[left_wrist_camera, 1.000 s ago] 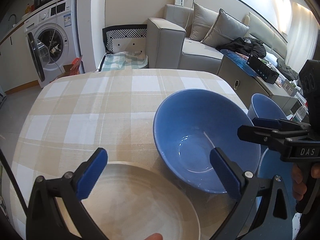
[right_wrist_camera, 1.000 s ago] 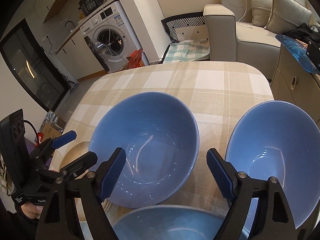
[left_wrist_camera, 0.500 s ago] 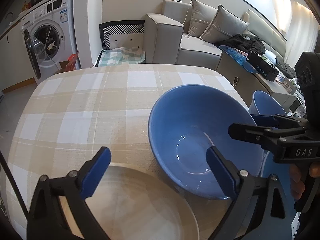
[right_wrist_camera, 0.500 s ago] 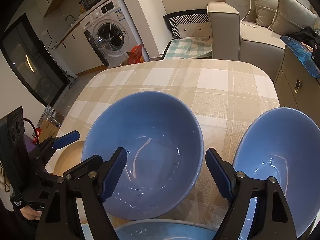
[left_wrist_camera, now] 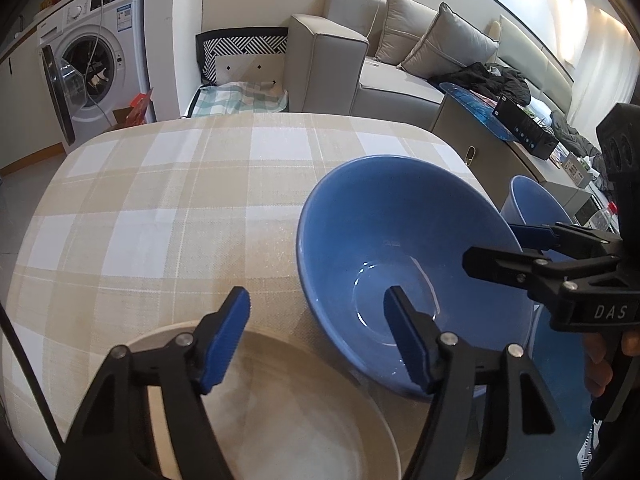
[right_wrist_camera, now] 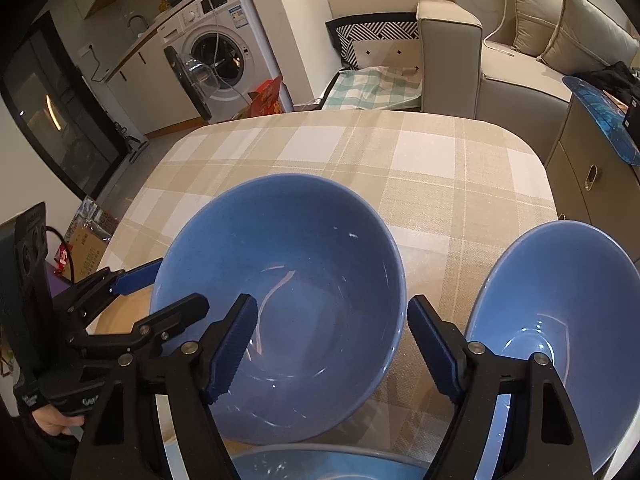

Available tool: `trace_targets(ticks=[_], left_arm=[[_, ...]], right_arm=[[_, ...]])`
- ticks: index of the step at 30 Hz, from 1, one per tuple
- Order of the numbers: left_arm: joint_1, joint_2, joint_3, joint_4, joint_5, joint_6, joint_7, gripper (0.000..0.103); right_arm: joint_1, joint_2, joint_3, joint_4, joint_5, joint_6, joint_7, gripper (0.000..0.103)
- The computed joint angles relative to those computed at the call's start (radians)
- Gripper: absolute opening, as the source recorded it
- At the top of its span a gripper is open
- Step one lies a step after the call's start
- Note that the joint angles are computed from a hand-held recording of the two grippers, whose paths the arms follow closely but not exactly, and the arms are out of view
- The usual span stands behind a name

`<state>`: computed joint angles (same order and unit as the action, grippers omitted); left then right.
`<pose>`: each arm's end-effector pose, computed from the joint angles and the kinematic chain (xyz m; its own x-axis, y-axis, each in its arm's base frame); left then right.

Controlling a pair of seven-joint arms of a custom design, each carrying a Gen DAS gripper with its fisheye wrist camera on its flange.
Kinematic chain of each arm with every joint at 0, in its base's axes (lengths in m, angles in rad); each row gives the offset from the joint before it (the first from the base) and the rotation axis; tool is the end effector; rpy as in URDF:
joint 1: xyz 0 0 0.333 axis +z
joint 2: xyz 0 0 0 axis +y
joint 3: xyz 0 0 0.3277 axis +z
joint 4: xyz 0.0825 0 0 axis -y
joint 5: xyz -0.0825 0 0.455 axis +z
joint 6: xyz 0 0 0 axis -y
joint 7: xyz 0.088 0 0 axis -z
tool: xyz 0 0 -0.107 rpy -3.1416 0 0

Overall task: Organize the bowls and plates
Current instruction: 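Close both grippers on the rim of the large blue bowl, then lift the blue bowl with both grippers and carry it across the table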

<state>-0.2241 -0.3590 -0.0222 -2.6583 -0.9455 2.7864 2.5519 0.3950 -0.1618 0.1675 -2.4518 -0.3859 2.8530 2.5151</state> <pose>0.4667 -0.0790 0.3603 -0.4450 -0.8770 0.1811 -0.7558 0.2594 -0.6012 0.4580 0.3130 0.3837 0.0214 -0.9796 -0.1997 -0.8471 0.0884 -0.5240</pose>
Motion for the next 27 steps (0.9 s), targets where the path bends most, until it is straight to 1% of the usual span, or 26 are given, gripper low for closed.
trace_targets(ticks=[2, 4, 7, 10, 11, 12, 13, 15, 16, 17, 19, 20, 22, 23, 24, 27], left_arm=[[-0.002, 0.003, 0.004, 0.002, -0.005, 0.001, 0.007, 0.069], [-0.001, 0.008, 0.005, 0.006, -0.008, -0.003, 0.009, 0.069], [0.002, 0.012, 0.004, 0.009, -0.009, -0.009, 0.014, 0.064], [0.007, 0.018, 0.002, 0.013, -0.008, -0.021, 0.018, 0.056], [0.008, 0.02, 0.001, 0.016, -0.007, -0.026, 0.018, 0.053], [0.009, 0.022, 0.002, 0.017, -0.008, -0.034, 0.02, 0.05], [0.011, 0.024, 0.0, 0.019, -0.007, -0.041, 0.021, 0.049], [0.012, 0.022, -0.001, 0.02, -0.008, -0.057, 0.032, 0.042], [0.01, 0.019, 0.0, 0.02, -0.013, -0.065, 0.044, 0.041], [0.014, 0.017, -0.01, 0.016, -0.004, -0.052, 0.036, 0.041], [0.014, 0.014, -0.018, 0.011, 0.004, -0.034, 0.031, 0.041], [0.013, 0.014, -0.016, 0.011, 0.006, -0.035, 0.029, 0.04], [0.012, 0.011, -0.016, 0.009, 0.01, -0.031, 0.023, 0.039], [0.011, 0.009, -0.014, 0.007, 0.009, -0.026, 0.025, 0.036], [0.009, 0.006, -0.01, 0.007, 0.008, -0.027, 0.03, 0.036], [0.005, -0.01, -0.01, -0.003, 0.014, -0.016, 0.038, 0.036]], right_arm=[[-0.008, -0.013, 0.009, -0.007, -0.024, -0.013, 0.023, 0.077], [-0.006, -0.02, 0.006, -0.016, -0.022, -0.005, 0.024, 0.077], [-0.001, -0.01, 0.002, -0.009, -0.009, -0.011, 0.007, 0.077], [-0.003, 0.012, 0.006, 0.011, -0.026, -0.018, 0.009, 0.077], [0.003, 0.021, 0.001, 0.015, -0.011, -0.014, -0.004, 0.074], [0.007, 0.029, -0.003, 0.021, 0.003, -0.012, -0.015, 0.069], [0.004, 0.036, 0.002, 0.029, -0.011, -0.021, -0.002, 0.068], [0.001, 0.047, 0.008, 0.043, -0.045, -0.038, 0.019, 0.062], [0.003, 0.051, 0.008, 0.048, -0.048, -0.042, 0.021, 0.059], [0.005, 0.052, 0.009, 0.052, -0.055, -0.049, 0.027, 0.055], [0.004, 0.057, 0.016, 0.064, -0.101, -0.079, 0.06, 0.051], [0.004, 0.058, 0.018, 0.069, -0.121, -0.092, 0.074, 0.048], [0.006, 0.056, 0.015, 0.07, -0.139, -0.101, 0.09, 0.04], [0.007, 0.054, 0.014, 0.068, -0.144, -0.105, 0.095, 0.035], [0.007, 0.052, 0.013, 0.066, -0.153, -0.107, 0.103, 0.032], [0.007, 0.047, 0.012, 0.062, -0.172, -0.109, 0.12, 0.029]])
